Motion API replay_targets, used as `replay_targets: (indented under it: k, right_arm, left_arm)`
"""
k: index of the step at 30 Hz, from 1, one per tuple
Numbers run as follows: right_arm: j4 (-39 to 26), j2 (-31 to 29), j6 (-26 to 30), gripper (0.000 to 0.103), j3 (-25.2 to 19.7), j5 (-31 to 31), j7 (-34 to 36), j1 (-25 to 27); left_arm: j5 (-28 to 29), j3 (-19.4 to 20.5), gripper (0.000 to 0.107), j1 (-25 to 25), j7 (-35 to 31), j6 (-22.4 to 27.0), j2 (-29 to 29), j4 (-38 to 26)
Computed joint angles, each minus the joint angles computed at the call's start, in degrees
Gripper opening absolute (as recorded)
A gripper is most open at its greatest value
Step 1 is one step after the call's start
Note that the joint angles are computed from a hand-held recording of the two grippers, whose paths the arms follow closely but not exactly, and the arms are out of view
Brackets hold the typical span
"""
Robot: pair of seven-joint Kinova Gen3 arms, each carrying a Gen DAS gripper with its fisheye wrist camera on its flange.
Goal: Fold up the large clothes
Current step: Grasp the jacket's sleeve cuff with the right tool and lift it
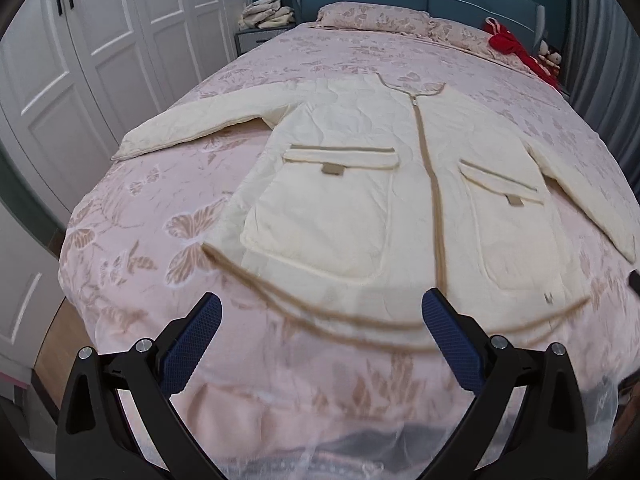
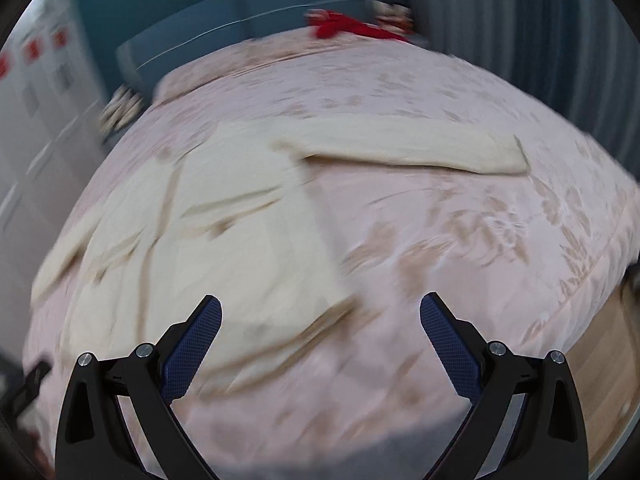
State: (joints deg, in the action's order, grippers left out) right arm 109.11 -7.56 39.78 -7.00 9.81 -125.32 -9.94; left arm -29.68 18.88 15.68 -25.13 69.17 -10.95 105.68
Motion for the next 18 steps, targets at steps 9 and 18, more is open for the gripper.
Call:
replay_targets:
  k: [9,18]
  right_arm:
    - [-12.9,20.1,-4.7,0.098,13.3,-13.9,8.7,14.9]
    - [-23.2,33.2,-5.2,0.090,12.6,-22.0,4.7,25.4]
  left_arm:
    - [0.6,-6.7,0.098,-3.6,-1.5,-4.8,5.5,-2.9]
    - [2.0,-11.4,0.098,-6.5,-1.7,-8.2,10.5,-4.8]
